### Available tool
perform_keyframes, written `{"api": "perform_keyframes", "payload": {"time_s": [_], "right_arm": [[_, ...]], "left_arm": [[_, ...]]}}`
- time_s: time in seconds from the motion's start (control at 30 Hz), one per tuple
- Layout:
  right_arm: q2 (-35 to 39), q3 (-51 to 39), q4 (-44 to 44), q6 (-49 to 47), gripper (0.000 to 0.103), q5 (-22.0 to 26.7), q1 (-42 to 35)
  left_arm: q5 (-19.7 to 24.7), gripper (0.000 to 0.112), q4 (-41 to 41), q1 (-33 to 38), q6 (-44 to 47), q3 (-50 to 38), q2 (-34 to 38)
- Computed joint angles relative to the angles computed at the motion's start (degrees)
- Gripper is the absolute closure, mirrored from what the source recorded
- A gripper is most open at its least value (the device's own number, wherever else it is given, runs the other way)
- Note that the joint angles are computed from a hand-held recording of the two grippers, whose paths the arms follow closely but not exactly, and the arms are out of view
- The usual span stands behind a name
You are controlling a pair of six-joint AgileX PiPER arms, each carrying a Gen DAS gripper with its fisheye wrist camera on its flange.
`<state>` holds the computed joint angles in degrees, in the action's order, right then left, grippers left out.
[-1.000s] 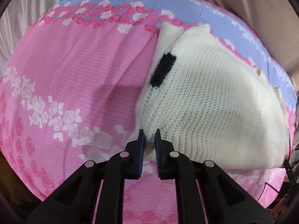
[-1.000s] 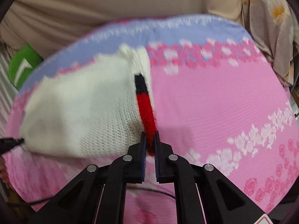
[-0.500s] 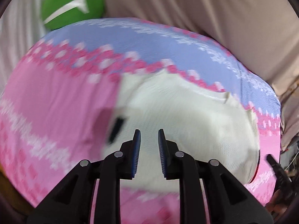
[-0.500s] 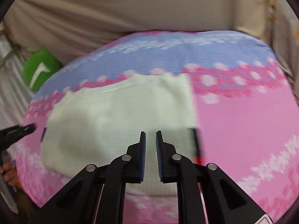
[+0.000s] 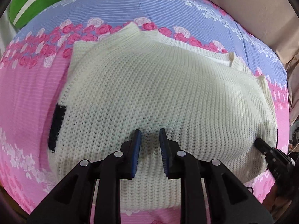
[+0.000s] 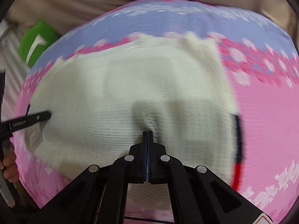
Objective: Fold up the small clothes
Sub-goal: 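Release the hem and open both tools above the folded sweater, then press and smooth the folded sweater with both tools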
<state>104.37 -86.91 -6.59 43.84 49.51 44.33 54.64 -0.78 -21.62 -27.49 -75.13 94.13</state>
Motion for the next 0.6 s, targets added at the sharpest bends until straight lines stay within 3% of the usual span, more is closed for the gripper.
{"api": "perform_keyframes", "payload": {"time_s": [0.1,0.17,0.23,0.37,0.47,0.6], "right_arm": [[-2.2,0.4,-7.0,5.4,0.103,5.2,-0.6],[-3.9,0.5,-7.8,7.2,0.102,4.9,-1.9],[-3.0,-2.2,-10.5,7.5,0.091,6.2,-2.2],[2.7,-11.5,-11.3,3.1,0.083,7.6,-4.7],[8.2,-19.0,-12.2,1.5,0.069,9.1,-6.6],[15.1,-27.3,-9.2,-2.0,0.064,11.0,-9.2]], "left_arm": [[1.2,0.092,1.0,-0.1,-1.1,-0.9,0.4],[2.2,0.092,-0.1,0.6,-1.0,-2.1,0.4],[2.7,0.091,-0.2,1.9,-0.9,-3.1,-0.1],[2.6,0.067,1.6,6.3,-1.2,-9.1,2.1],[1.9,0.046,2.3,10.3,-0.6,-13.7,5.6],[2.3,0.047,-0.1,14.8,2.7,-19.7,13.4]]}}
